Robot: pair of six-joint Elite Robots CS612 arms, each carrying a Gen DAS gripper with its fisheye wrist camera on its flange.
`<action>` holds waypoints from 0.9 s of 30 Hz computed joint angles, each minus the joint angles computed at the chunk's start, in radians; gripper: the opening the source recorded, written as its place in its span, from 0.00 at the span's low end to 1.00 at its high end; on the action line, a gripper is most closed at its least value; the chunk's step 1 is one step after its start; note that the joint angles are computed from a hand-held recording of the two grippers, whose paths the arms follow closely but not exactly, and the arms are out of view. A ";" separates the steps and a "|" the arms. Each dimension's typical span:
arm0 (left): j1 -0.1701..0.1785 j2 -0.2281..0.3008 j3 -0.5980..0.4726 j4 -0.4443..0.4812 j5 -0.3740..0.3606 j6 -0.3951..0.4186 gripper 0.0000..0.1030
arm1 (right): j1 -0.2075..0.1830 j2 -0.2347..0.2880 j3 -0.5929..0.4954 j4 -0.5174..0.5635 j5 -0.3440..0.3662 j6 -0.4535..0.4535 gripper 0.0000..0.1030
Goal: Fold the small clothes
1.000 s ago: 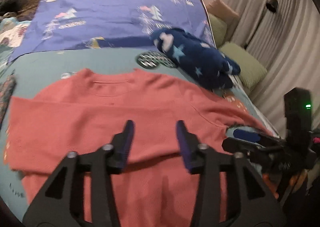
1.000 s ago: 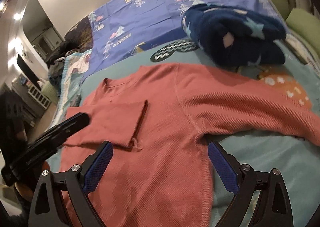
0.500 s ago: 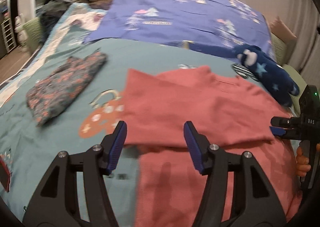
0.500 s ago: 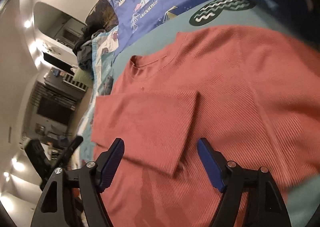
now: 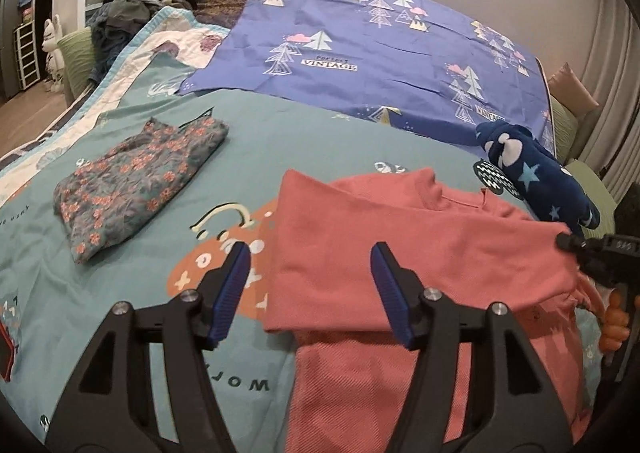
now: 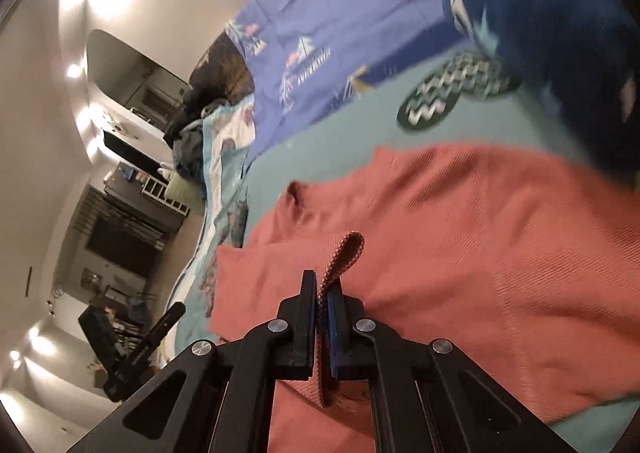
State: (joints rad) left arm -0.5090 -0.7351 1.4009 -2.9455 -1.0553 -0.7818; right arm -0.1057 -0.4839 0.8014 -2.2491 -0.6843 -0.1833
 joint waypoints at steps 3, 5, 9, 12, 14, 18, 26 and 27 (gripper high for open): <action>0.000 0.011 -0.019 0.002 -0.004 0.020 0.64 | -0.008 -0.010 0.024 -0.060 -0.047 0.036 0.04; 0.002 0.020 -0.035 0.007 -0.013 0.024 0.64 | -0.014 -0.009 0.031 -0.068 -0.061 0.050 0.04; 0.005 0.035 -0.066 0.035 -0.022 0.041 0.64 | -0.019 -0.005 0.038 -0.100 -0.108 0.090 0.04; 0.004 0.043 -0.081 0.054 -0.012 0.060 0.64 | -0.028 -0.009 0.052 -0.150 -0.130 0.133 0.04; 0.004 0.045 -0.083 0.057 -0.016 0.062 0.64 | -0.030 -0.006 0.049 -0.154 -0.152 0.144 0.04; 0.006 0.053 -0.092 0.082 -0.030 0.050 0.64 | -0.024 -0.002 0.037 -0.096 -0.222 0.121 0.07; 0.000 0.082 -0.147 0.296 0.023 0.037 0.64 | -0.041 -0.079 0.175 -0.285 -0.267 0.130 0.12; 0.002 0.083 -0.153 0.327 0.023 0.022 0.64 | -0.042 -0.090 0.191 -0.287 -0.238 0.101 0.12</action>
